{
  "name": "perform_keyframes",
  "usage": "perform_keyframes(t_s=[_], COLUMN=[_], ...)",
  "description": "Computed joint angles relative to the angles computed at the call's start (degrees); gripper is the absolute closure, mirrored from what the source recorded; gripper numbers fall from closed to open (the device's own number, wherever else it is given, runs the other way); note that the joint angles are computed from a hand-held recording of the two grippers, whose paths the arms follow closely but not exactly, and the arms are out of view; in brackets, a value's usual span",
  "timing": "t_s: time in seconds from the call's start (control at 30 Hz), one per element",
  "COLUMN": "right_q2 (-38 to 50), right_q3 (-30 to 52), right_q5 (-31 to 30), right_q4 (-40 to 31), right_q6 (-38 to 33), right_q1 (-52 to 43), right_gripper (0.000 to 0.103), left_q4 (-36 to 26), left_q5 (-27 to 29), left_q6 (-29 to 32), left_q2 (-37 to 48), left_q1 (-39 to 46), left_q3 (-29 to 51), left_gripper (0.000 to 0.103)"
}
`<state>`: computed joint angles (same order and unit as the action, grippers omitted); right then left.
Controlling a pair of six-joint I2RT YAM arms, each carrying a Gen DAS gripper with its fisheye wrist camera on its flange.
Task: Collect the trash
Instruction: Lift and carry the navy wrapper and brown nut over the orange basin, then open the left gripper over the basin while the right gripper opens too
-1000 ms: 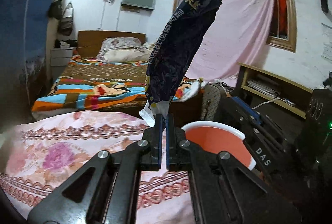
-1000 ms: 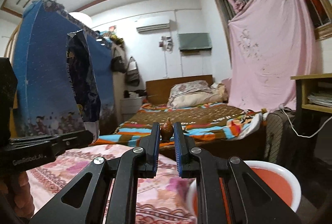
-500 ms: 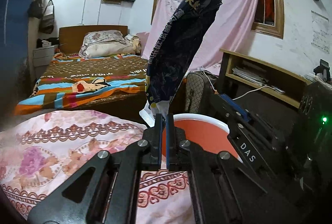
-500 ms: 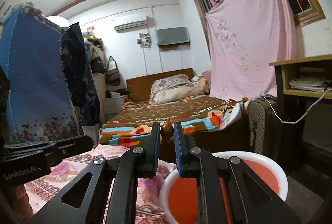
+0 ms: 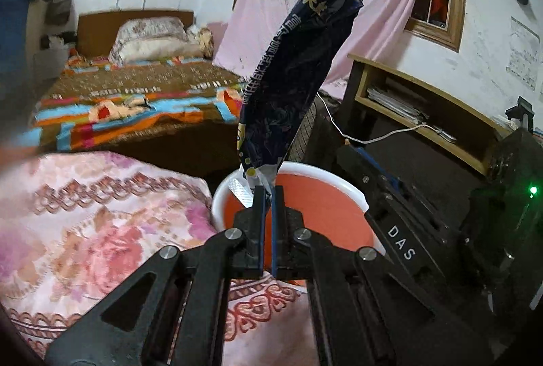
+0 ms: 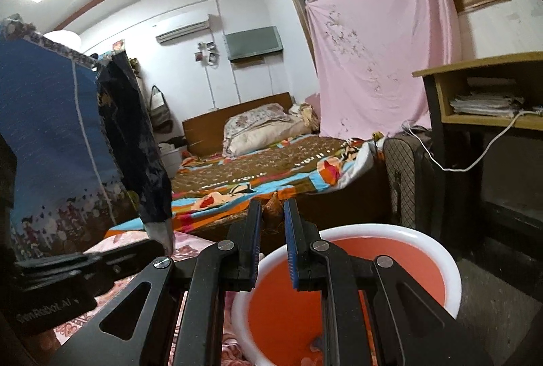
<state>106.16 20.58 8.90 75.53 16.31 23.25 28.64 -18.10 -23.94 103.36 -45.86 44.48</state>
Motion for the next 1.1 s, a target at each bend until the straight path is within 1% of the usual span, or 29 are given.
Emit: perform_keyframes(t_s=[0.07,0.27,0.67,0.9,1.03,1.1], right_q2=[-0.4,-0.6,-1.4,-1.6,-1.6,-1.5], right_q3=[0.2,0.8,1.5,2.0,2.1,2.1], right_q5=[0.3,1.5,1.6,1.5,1.6,1.8], right_q4=[-1.3,-4.6,-8.6,-9.6,-9.7,-9.5], right_q6=[0.5,1.7,3.1,2.9,2.6,2.2], right_q1=[-0.1,0.2,-0.7,-0.9,-0.9,-0.8], right_gripper=[0.091,0.091,0.09,0.09,0.089,0.088], left_q4=[-1.2,-3.8,-7.0,-6.5,-5.6,-5.0], left_q5=[2.1,6.0,9.9,9.8,8.0,6.2], left_q6=[-1.0,-1.9,-4.7,-5.7,-6.1,-6.1], left_q2=[1.2,3.6,5.8,5.6,4.8,4.2], left_q1=[0.7,1.4,2.8,3.3,3.2,3.0], left_q3=[1.3,4.4,7.4,6.6,5.4,4.6], left_gripper=[0.103,0.103,0.103,0.103,0.099,0.096])
